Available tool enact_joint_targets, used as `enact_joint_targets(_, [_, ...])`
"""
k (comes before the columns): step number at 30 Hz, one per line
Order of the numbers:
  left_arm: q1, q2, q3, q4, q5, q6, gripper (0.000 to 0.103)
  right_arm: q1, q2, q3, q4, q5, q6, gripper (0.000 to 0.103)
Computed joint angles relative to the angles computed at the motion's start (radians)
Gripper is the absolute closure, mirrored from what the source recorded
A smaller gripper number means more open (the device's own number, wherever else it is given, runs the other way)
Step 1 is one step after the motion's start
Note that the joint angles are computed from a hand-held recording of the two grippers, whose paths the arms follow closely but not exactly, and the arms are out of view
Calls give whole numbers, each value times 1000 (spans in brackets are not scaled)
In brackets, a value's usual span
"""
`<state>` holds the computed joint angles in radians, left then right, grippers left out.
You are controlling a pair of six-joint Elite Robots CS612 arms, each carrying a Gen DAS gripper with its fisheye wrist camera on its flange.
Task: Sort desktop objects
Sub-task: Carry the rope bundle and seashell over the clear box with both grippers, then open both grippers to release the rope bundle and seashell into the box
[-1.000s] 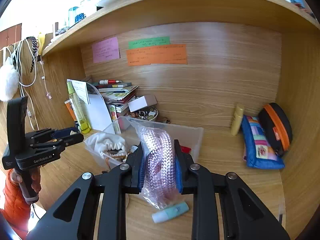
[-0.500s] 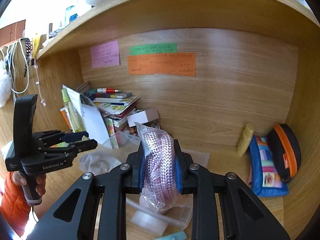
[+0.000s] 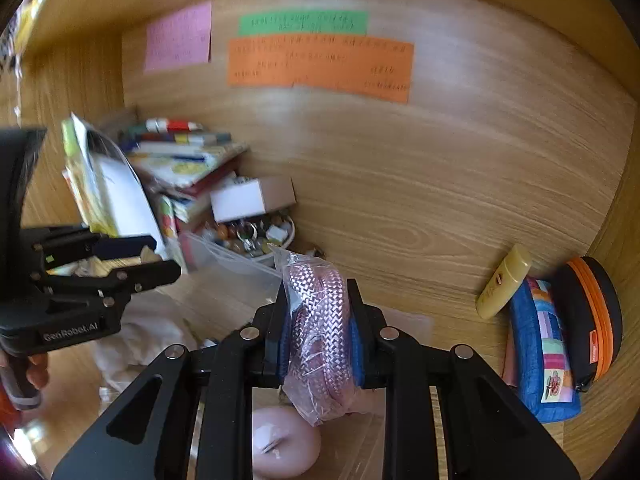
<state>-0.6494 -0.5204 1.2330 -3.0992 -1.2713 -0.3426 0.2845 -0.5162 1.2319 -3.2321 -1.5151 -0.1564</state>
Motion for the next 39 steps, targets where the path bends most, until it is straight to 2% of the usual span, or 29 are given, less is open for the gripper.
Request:
enact_joint_targets(4, [4,19,-34,44,-14,0,63,6,22,-35,67,-21,-5,82])
enact_joint_targets(10, [6,38,-61,86,-24,14,63,12,33,-49,97,-23,-22,82])
enact_joint_targets(21, [1,36,-56,99,5,27,60,21,44,-74,188,-32,-48,71])
enact_joint_targets(25, [-5,33,-50,84,25,39,47,13,38,-73,217,1,-25,56])
enact_joint_targets(30, [-14,20,-29,50,57,54,41,9,27,-61,214,9,-5,43])
enact_joint_targets(34, [-19,6,-5,21,86,40,27,9,11,-33,157,-27,10,24])
enact_joint_targets(36, [-22,-2,11,2,99,43,26,5,-2,-11,116,-27,24,21])
enact_joint_targets(39, [-28,-18,40,-35,118,42,19,2,-28,31,60,-32,34,21])
